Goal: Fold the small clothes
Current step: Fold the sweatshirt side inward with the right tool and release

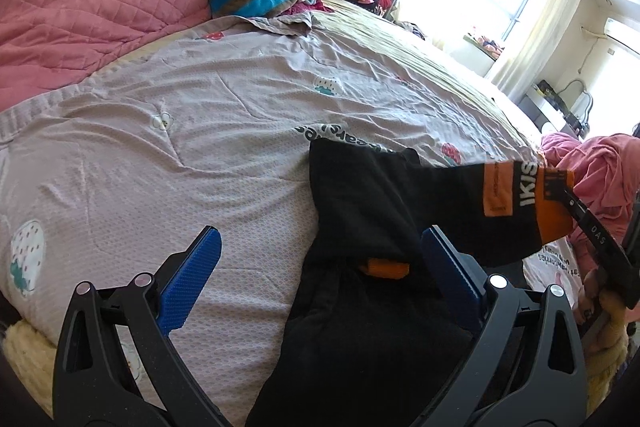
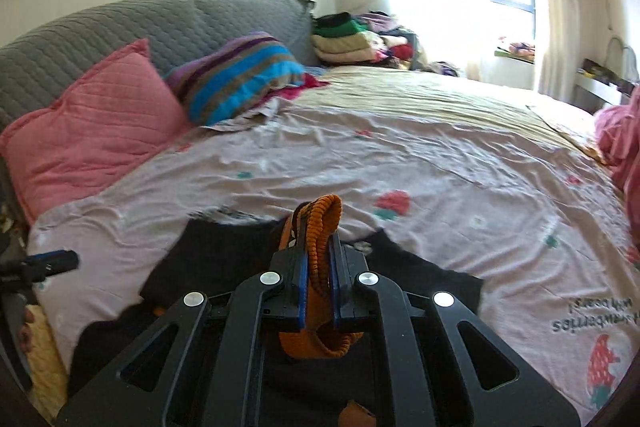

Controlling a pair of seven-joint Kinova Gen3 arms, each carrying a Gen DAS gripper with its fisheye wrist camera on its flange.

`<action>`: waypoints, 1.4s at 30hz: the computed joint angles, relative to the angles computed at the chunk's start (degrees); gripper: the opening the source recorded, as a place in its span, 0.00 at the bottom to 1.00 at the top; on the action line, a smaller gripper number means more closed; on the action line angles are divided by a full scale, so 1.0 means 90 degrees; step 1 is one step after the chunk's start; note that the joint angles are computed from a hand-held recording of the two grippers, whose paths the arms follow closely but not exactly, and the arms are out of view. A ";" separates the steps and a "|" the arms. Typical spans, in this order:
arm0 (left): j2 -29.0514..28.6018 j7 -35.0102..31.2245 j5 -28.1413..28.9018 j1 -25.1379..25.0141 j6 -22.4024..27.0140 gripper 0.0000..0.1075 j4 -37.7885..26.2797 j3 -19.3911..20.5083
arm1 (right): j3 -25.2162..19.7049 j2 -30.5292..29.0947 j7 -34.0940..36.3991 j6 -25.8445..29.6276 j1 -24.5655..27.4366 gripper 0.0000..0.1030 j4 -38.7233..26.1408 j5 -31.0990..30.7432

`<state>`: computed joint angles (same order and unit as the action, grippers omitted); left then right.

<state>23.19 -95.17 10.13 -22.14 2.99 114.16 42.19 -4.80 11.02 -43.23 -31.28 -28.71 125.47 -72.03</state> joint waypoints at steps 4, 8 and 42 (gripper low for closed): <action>0.0044 -0.0029 -0.0030 0.0158 0.0070 0.87 -0.0064 -0.0084 | 0.0030 0.0031 -0.0224 -0.0059 0.0056 0.07 0.0208 -0.0048; 0.0096 -0.0123 -0.0010 0.0375 0.0134 0.87 -0.0153 -0.0208 | 0.0062 0.0123 -0.0395 -0.0075 0.0085 0.07 0.0337 -0.0147; 0.0738 -0.0824 0.0574 0.2254 0.0810 0.84 -0.1267 -0.1524 | 0.0351 0.0302 -0.0856 0.0086 0.0026 0.26 0.0668 -0.0501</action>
<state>29.83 -102.59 15.29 -1.85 10.28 102.76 28.48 -1.65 13.74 -50.94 -30.51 -28.48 131.49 -76.53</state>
